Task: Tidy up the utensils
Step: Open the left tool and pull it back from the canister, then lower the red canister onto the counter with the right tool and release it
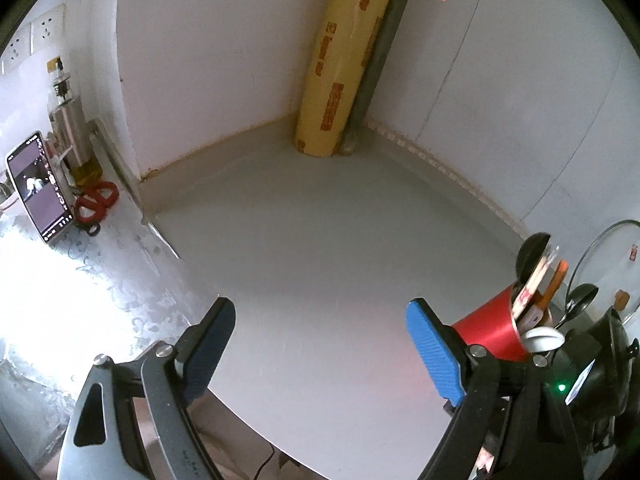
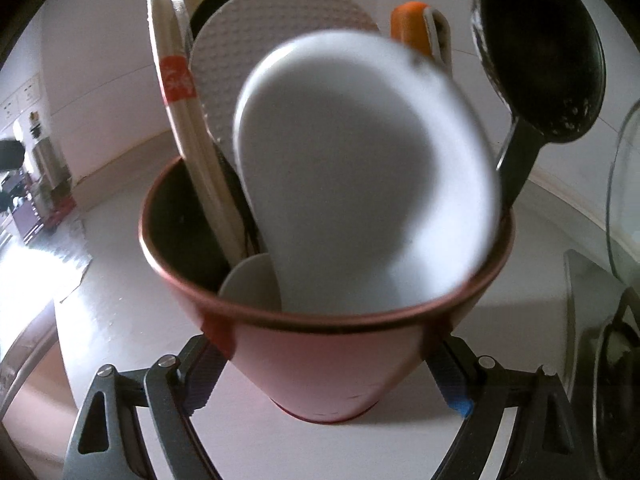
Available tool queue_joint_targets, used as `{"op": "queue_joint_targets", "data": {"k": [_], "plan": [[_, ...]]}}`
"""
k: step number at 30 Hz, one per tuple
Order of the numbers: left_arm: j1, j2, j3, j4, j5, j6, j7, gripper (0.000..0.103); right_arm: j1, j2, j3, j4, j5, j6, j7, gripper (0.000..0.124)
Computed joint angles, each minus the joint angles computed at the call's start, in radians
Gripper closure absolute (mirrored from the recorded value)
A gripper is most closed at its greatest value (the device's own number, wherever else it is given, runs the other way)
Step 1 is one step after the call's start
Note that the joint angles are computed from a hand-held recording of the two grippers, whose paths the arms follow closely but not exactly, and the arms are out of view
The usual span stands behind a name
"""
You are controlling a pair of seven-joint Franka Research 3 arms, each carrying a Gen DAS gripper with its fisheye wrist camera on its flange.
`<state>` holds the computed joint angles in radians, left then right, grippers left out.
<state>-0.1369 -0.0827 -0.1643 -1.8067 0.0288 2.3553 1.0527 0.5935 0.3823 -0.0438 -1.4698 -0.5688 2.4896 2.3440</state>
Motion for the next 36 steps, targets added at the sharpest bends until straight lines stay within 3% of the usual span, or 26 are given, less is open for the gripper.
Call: {"op": "queue_joint_targets", "data": {"k": [13,18,22,36], "plan": [[-0.007,0.041,-0.008,0.020,-0.008,-0.017,0.038,0.015,0.049,0.097,-0.033,0.120,-0.024,-0.045,0.060,0.033],[-0.010,0.073,-0.014,0.040,0.013,0.006,0.040,0.015,0.048,0.075,-0.035,0.088,-0.029,-0.039,0.070,0.033],[-0.011,0.094,-0.017,0.058,0.010,0.007,0.052,0.015,0.032,0.115,-0.032,0.148,-0.002,-0.058,0.041,0.033],[-0.021,0.186,-0.030,0.171,0.023,-0.062,0.057,0.015,0.033,0.116,-0.040,0.161,0.024,-0.063,0.020,0.033]]}}
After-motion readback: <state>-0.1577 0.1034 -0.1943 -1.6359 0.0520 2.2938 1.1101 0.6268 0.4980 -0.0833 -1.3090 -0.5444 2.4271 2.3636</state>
